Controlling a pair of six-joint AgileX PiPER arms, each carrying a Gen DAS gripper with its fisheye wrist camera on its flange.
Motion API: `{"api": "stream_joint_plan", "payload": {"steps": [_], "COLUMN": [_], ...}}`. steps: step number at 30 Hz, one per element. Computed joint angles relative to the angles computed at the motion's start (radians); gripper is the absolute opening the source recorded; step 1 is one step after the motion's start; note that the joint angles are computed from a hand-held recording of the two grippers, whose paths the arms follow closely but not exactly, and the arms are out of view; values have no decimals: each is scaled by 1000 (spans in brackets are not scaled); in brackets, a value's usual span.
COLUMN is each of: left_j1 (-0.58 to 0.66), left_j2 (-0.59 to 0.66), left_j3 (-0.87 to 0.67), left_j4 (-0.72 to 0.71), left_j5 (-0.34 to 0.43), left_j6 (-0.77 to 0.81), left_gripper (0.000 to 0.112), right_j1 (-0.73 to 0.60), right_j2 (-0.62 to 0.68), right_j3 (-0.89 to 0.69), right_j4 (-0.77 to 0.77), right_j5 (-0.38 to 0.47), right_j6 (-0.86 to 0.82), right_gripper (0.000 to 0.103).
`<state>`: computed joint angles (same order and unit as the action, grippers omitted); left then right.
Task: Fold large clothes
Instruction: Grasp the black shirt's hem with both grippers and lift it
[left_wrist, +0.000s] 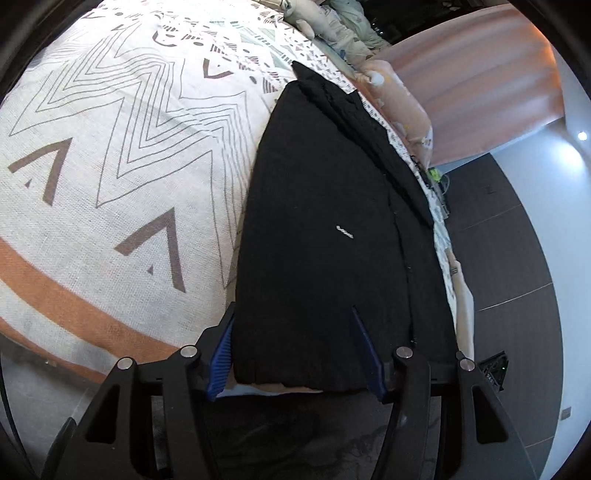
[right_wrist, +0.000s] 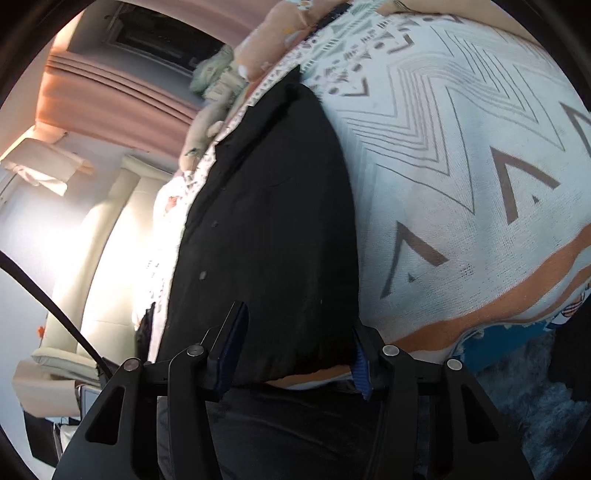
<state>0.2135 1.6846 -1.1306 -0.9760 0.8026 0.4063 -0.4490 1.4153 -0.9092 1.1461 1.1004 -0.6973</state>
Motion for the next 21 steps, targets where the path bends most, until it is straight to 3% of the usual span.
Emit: {"api": "stream_joint_plan", "payload": {"steps": [3,7,9,13,16,21], "left_j1": [-20,-50,-48,-51,-49,-48], "left_j2": [16,45,45,24,18,-32], "left_j3": [-34,-86,-85,-61,-59,-58], "left_j4": [62,125,123,155,162,163], "left_j5": [-13,-17,-18,-46,-53,-68], "left_j6": [-62,-99,-95,-140,-156,-188], "left_gripper": [51,50,50,26,20,15], "right_j1": [49,110,132,161,159,133], "right_j2": [21,22,30,15,-13,-78], "right_j3": [1,-31,-45,-35,-18,-7], "right_j4": [1,-9,-9,-19,-18,-12], "right_j5": [-46,-101,-140,-179,-188,-172], "right_j6": [14,53,94,139,151,185], "right_gripper": [48,48,37,16,4,0]}}
